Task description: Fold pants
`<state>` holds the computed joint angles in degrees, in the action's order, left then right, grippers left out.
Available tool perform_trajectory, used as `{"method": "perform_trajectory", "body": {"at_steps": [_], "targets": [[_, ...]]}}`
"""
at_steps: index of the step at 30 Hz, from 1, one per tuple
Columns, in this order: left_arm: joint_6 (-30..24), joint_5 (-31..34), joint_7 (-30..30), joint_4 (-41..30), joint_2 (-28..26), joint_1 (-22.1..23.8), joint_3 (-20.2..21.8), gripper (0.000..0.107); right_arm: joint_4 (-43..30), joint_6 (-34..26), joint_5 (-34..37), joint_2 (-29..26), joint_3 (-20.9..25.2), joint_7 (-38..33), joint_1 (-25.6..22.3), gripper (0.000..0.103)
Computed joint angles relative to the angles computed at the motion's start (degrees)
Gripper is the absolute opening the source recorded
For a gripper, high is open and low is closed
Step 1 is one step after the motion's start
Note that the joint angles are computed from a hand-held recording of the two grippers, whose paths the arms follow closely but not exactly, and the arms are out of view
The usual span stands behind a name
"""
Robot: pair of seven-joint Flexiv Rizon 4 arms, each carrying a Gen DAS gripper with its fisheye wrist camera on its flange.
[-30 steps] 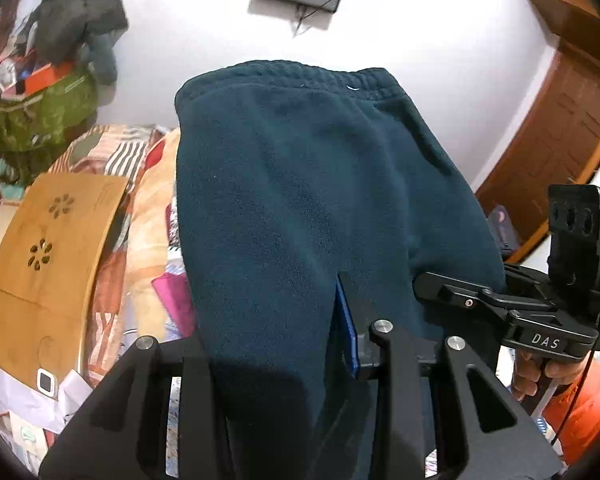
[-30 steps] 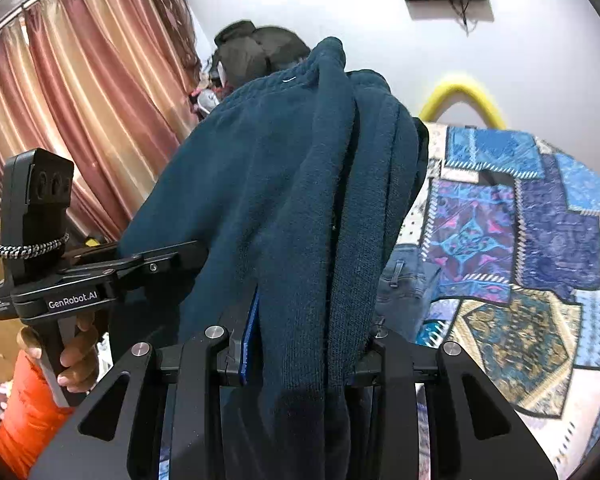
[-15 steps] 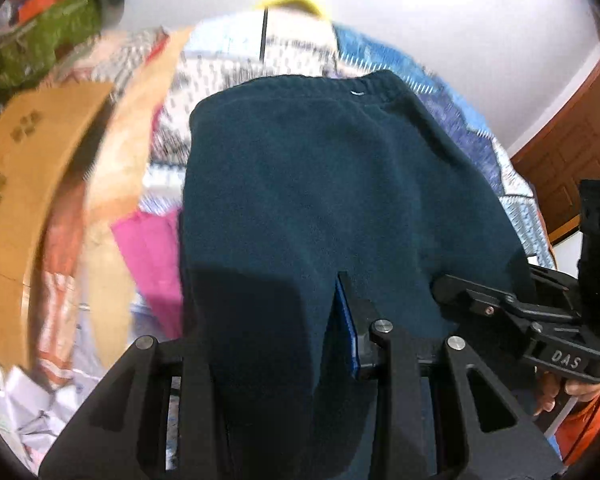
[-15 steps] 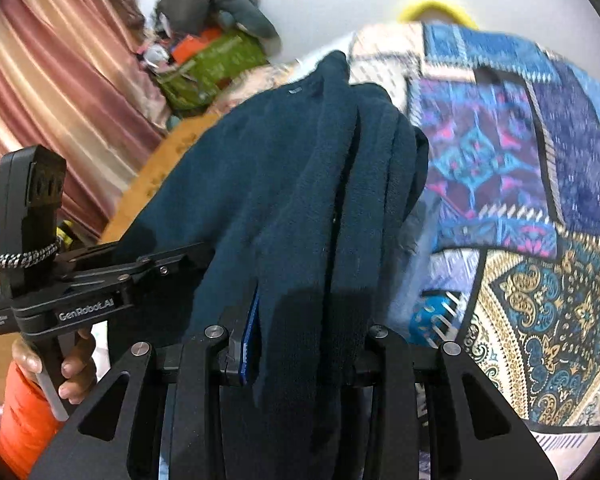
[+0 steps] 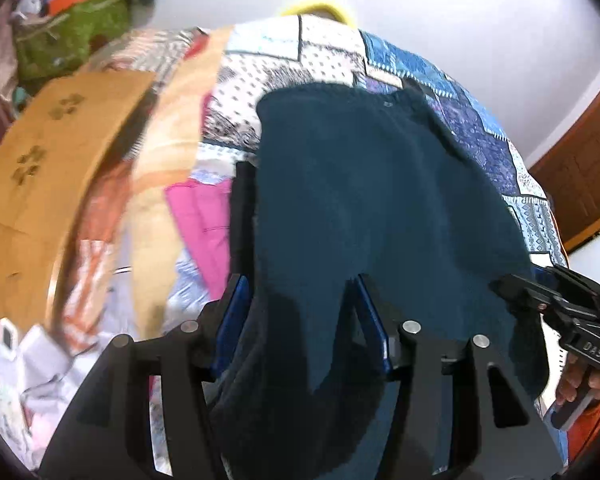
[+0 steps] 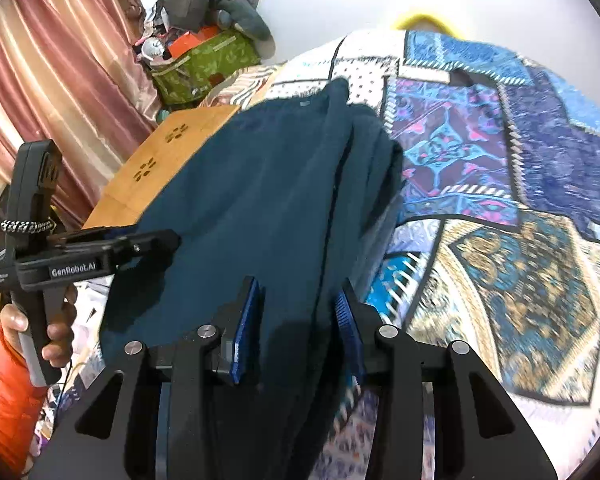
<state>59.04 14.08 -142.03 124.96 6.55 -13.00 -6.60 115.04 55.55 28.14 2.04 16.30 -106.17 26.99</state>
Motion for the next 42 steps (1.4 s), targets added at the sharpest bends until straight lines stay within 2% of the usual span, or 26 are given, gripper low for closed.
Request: {"method": "perform_trajectory", "body": {"at_steps": [4, 9, 14, 18, 23, 25, 27, 29, 32, 33, 35, 36, 39, 42], "targets": [[-8.9, 7.7, -5.5, -3.4, 6.1, -0.1, -4.2, 0.054, 3.6, 3.5, 1.2, 6.9, 0.4, -0.8, 0.2, 0.037], [-20.3, 15.5, -10.2, -9.5, 14.1, -1.0, -12.5, 0.054, 7.7, 6.2, 3.7, 19.7, -1.0, -0.7, 3.6, 0.037], [-25.6, 18.4, -13.5, -13.9, 20.5, -0.9, -19.7, 0.054, 11.3, 10.3, 2.5, 31.4, -0.5, 2.6, 6.4, 0.037], [-33.1, 20.9, -15.4, -18.9, 25.8, 2.5, -29.0, 0.054, 14.2, 13.6, 1.1, 39.5, 0.4, 5.6, 8.7, 0.037], [-40.1, 20.9, -14.3, -23.7, 32.7, 9.4, -39.1, 0.055, 17.9, 15.8, -3.1, 47.0, 3.7, 10.7, 7.7, 0.037], [-40.7, 19.9, -13.6, -24.3, 34.9, 11.3, -41.0, 0.063, 18.9, 15.3, -3.9, 49.0, 3.4, 12.5, 8.8, 0.039], [-41.8, 18.9, -12.7, -25.4, 37.4, 13.5, -42.9, 0.071, 19.7, 14.9, -5.7, 50.5, 4.2, 14.7, 8.3, 0.046], [-40.8, 17.5, -12.4, -25.3, 39.0, 14.2, -43.1, 0.089, 20.8, 15.7, -7.7, 51.5, 5.1, 16.6, 7.0, 0.065], [-39.6, 15.4, -12.7, -24.5, 41.7, 15.6, -43.0, 0.096, 22.1, 17.1, -9.9, 52.2, 6.2, 19.8, 5.7, 0.084], [-39.5, 14.5, -12.4, -24.5, 42.4, 16.1, -43.1, 0.097, 22.5, 17.3, -10.6, 52.4, 6.1, 20.7, 5.6, 0.087], [-39.3, 13.0, -11.9, -24.2, 43.9, 17.1, -43.0, 0.103, 23.1, 17.4, -12.2, 53.0, 6.3, 22.6, 5.0, 0.1], [-39.4, 12.2, -11.8, -24.1, 44.8, 17.7, -43.0, 0.103, 23.4, 17.7, -13.0, 53.1, 6.4, 23.4, 4.8, 0.103], [-39.9, 10.3, -9.9, -24.3, 46.9, 19.8, -43.5, 0.103, 24.1, 18.9, -15.3, 53.1, 6.7, 25.9, 4.1, 0.103], [-40.2, 8.2, -8.2, -24.3, 48.8, 21.4, -43.7, 0.103, 25.0, 18.7, -16.7, 53.6, 5.4, 27.7, 5.7, 0.103]]}}
